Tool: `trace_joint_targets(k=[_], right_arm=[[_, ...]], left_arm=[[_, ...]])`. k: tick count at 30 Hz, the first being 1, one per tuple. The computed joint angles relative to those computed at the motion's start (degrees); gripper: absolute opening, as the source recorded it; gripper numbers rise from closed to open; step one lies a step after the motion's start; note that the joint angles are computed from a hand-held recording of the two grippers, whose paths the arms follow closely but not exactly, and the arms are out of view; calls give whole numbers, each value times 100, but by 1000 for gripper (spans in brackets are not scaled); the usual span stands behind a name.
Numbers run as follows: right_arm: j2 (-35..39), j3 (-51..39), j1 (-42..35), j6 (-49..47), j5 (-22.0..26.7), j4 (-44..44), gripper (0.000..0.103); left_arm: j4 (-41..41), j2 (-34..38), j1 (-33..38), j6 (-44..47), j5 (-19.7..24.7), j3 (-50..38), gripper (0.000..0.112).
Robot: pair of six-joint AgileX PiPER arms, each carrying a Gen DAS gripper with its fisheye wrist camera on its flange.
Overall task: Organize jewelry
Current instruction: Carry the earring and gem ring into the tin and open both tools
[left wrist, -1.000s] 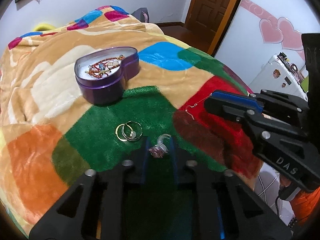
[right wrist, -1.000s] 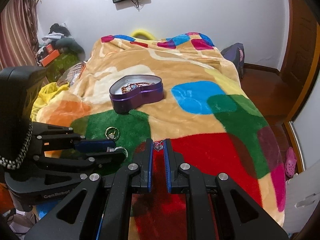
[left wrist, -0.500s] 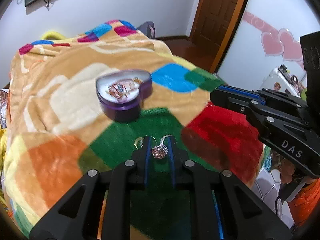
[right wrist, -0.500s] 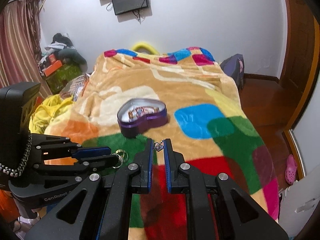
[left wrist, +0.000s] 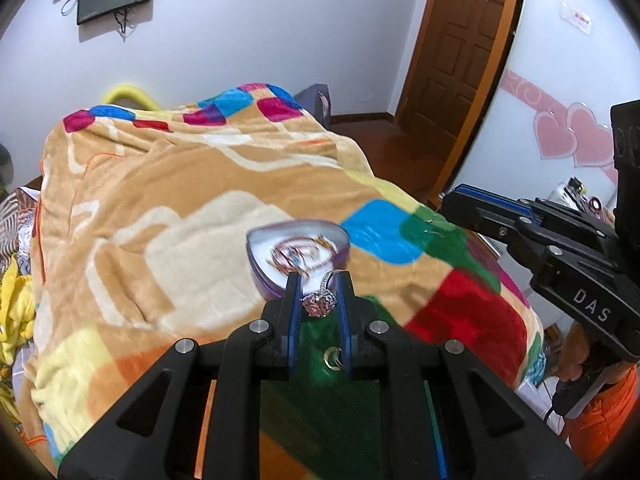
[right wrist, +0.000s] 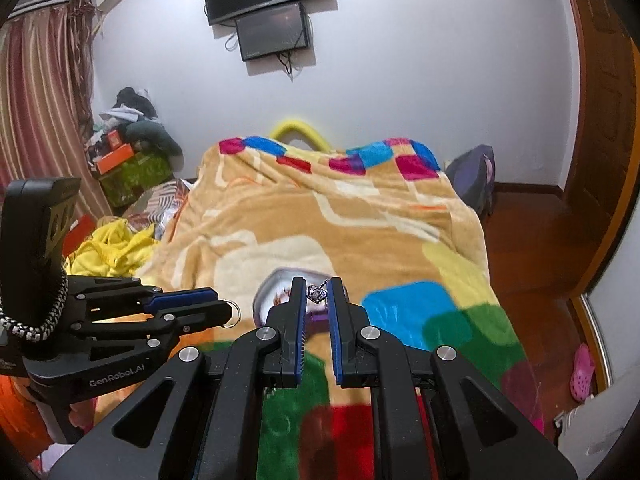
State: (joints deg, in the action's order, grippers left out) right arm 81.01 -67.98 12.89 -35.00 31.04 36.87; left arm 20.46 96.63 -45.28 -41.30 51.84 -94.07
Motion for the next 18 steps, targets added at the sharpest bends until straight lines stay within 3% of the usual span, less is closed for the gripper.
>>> trace_joint_targets(k=[18], right_arm=[[1012,-1034,295,-41,15,72,9]], left_arm=[[-445,478,797,636,-276,-399,15]])
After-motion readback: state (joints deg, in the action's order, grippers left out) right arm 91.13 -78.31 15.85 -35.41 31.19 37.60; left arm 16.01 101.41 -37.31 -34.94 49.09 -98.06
